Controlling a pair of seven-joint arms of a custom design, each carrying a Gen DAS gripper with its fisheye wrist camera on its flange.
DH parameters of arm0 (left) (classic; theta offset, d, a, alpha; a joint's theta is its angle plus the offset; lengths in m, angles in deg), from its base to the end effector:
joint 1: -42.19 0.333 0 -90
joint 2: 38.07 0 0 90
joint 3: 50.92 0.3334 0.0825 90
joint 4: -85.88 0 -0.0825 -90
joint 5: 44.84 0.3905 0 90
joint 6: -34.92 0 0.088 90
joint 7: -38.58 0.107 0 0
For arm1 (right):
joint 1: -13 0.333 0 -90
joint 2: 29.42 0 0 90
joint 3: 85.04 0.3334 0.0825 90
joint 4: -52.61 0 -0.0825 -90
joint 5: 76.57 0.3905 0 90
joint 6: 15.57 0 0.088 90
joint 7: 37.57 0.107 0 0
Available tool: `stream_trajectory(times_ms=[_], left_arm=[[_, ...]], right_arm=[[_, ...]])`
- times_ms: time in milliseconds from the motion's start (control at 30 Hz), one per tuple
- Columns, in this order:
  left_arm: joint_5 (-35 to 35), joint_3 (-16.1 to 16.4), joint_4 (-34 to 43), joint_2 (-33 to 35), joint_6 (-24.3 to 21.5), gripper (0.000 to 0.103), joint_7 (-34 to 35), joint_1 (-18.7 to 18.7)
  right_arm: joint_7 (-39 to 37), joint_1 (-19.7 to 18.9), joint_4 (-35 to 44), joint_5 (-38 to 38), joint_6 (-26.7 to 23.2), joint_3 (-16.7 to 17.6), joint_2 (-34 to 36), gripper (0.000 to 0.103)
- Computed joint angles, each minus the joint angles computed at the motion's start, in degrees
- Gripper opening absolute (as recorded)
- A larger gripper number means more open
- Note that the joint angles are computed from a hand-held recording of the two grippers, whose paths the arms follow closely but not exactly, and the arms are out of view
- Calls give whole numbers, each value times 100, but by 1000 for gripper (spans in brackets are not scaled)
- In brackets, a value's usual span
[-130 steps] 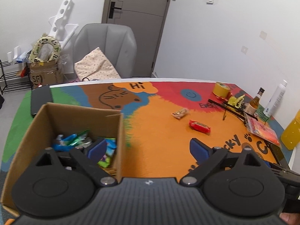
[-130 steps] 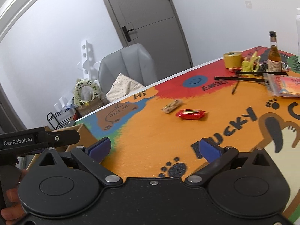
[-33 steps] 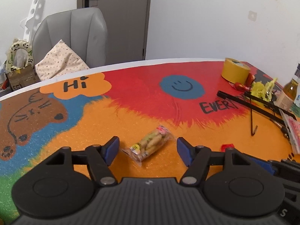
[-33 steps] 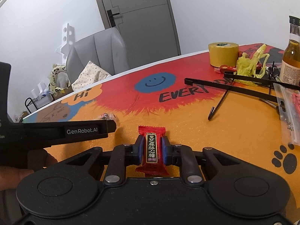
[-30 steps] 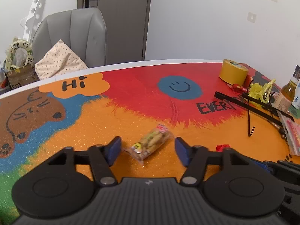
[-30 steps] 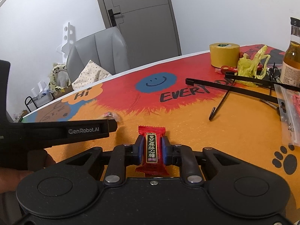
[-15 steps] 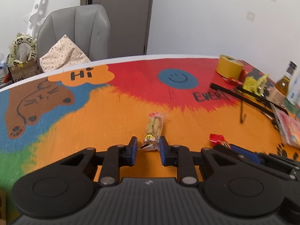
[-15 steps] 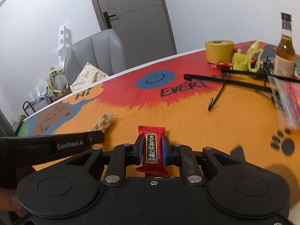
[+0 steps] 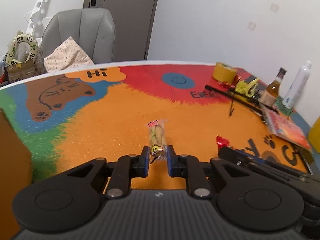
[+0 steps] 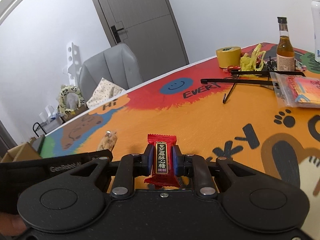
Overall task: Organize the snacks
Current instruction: 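Carry the red candy bar and peanut snack into the box and open both grippers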
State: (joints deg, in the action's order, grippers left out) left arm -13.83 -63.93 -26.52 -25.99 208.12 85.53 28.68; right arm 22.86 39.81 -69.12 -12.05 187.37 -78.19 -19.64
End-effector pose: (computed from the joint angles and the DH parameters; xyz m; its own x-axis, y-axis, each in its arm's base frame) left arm 0.5697 -0.3160 0.4805 -0.2653 -0.9491 0.1696 -0.6638 0.0522 -0.7460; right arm 0.5358 0.2197 0.4459 -0.0153 -0.9437 -0.3305 -0.5154 0.2907 -0.8061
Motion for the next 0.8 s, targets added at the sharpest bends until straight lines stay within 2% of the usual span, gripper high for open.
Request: stream_trajectory(times_ms=[133, 233, 367, 467, 633, 800], left_arm=[[-288, -143, -408, -410, 229, 16, 228, 197], [-762, -274, -754, -741, 407, 16, 613, 365], [-1484, -226, -1154, -1175, 607, 16, 1229, 370], [-2077, 40, -1390, -1456, 716, 16, 1716, 127], [-2211, 548, -1649, -1813, 840, 16, 1870, -221], [-2536, 1263, -1855, -2061, 854, 16, 2200, -779]], right_arm=[[428, -12, -242, -319, 144, 140, -190, 18], [545, 41, -316, -414, 227, 188, -290, 18], [702, 112, -354, -601, 315, 254, -370, 18], [698, 197, -302, -686, 376, 299, -385, 18], [927, 256, -182, -1138, 365, 382, -357, 18], [283, 533, 255, -709, 282, 344, -172, 18]])
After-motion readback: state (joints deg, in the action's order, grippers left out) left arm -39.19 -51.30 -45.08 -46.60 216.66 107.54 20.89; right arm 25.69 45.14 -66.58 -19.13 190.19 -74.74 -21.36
